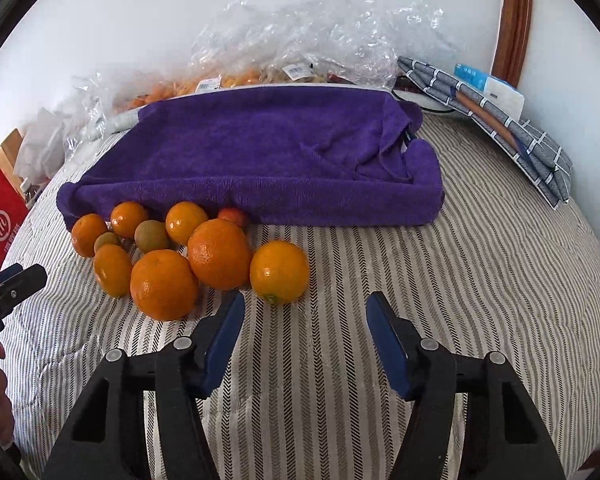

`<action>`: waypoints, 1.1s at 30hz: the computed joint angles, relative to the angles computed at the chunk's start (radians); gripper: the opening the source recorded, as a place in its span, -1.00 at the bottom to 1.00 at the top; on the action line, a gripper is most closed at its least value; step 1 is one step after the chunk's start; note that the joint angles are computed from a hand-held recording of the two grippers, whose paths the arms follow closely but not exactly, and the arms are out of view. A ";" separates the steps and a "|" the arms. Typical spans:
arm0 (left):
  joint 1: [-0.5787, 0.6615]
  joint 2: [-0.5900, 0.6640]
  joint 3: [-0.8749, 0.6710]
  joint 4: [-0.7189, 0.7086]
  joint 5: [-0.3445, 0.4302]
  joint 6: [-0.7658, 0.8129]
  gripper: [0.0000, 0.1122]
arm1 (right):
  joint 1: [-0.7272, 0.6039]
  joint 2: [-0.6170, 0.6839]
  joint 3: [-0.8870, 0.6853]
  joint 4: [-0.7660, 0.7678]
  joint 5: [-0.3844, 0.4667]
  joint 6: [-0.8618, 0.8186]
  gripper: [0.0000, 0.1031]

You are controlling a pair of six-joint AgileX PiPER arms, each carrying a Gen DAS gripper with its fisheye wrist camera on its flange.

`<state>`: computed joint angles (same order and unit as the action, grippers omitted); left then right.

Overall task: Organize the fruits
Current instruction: 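Move the right gripper to the orange pile and grasp an orange, then lift the orange out of the pile with the right gripper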

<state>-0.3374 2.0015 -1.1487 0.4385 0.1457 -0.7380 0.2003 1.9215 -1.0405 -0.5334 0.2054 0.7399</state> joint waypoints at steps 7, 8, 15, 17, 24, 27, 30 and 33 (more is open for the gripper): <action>0.007 0.038 -0.028 -0.082 -0.010 0.101 0.71 | 0.019 0.055 -0.057 -0.131 0.040 0.121 0.20; 0.009 0.040 -0.032 -0.081 -0.012 0.100 0.71 | 0.019 0.060 -0.063 -0.138 0.042 0.126 0.19; 0.019 0.058 -0.046 -0.217 -0.022 0.229 0.71 | 0.006 0.086 -0.094 -0.073 0.036 0.051 -0.17; 0.020 0.057 -0.041 -0.185 -0.031 0.192 0.71 | 0.015 0.089 -0.098 -0.136 0.041 0.104 -0.30; 0.031 0.061 -0.041 -0.346 -0.031 0.329 0.71 | 0.015 0.090 -0.096 -0.160 0.034 0.118 -0.33; 0.032 0.062 -0.042 -0.344 -0.029 0.330 0.71 | 0.013 0.094 -0.104 -0.152 0.034 0.104 -0.33; 0.030 0.063 -0.044 -0.317 -0.025 0.306 0.71 | 0.018 0.103 -0.117 -0.183 0.039 0.128 -0.33; 0.029 0.063 -0.045 -0.309 -0.025 0.298 0.71 | 0.022 0.108 -0.122 -0.212 0.042 0.149 -0.33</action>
